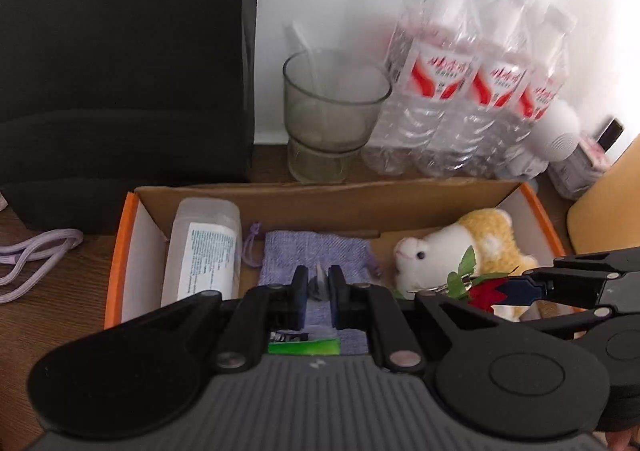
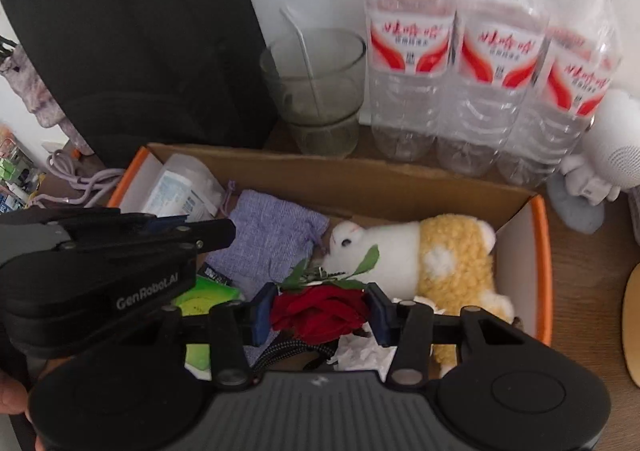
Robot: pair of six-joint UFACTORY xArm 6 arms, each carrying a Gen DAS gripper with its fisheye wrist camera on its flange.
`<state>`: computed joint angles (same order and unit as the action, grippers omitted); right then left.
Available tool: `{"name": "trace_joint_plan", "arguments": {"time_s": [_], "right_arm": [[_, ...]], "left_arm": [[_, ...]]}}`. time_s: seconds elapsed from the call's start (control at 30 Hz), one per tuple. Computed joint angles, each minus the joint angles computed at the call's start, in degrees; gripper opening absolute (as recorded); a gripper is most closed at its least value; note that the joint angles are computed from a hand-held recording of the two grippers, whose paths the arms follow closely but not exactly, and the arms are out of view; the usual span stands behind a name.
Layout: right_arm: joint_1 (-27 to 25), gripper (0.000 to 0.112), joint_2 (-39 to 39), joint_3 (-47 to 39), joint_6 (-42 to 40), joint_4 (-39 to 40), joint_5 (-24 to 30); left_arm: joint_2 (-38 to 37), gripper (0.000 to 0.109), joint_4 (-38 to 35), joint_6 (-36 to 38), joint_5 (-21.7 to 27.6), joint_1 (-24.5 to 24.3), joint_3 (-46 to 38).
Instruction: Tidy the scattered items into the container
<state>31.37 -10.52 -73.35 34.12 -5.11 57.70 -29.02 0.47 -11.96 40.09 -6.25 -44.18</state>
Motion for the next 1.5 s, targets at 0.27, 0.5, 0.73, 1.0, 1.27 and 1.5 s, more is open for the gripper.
{"name": "trace_joint_plan", "arguments": {"time_s": [0.27,0.5,0.73,1.0,1.27,1.5], "right_arm": [[0.51,0.051,2.78,0.61,-2.12,1.21,-0.46],[0.91,0.072,-0.06,-1.09,-2.73,2.7,2.7],[2.99,0.086,-5.45,-4.5,4.3,-7.14,11.01],[5.17,0.087,-10.72,-5.6,7.74,-13.14,20.68],[11.95,0.087,-18.65,0.91,15.5,-19.19,18.19],[30.3,0.089,-27.37,15.22,39.43,-48.49,15.83]], "left_arm": [[1.61,0.039,-2.7,1.53,-1.32,1.65,1.56],[-1.64,0.07,-3.26,2.6,2.48,2.46,-1.13],[-5.04,0.089,-3.41,-1.78,12.99,4.05,-4.91],[-10.32,0.099,7.32,-10.86,25.8,-0.19,-9.09],[-20.05,0.101,25.06,-25.44,29.24,-12.94,-4.38],[-39.2,0.101,46.29,-45.47,24.04,-29.99,11.88]]}}
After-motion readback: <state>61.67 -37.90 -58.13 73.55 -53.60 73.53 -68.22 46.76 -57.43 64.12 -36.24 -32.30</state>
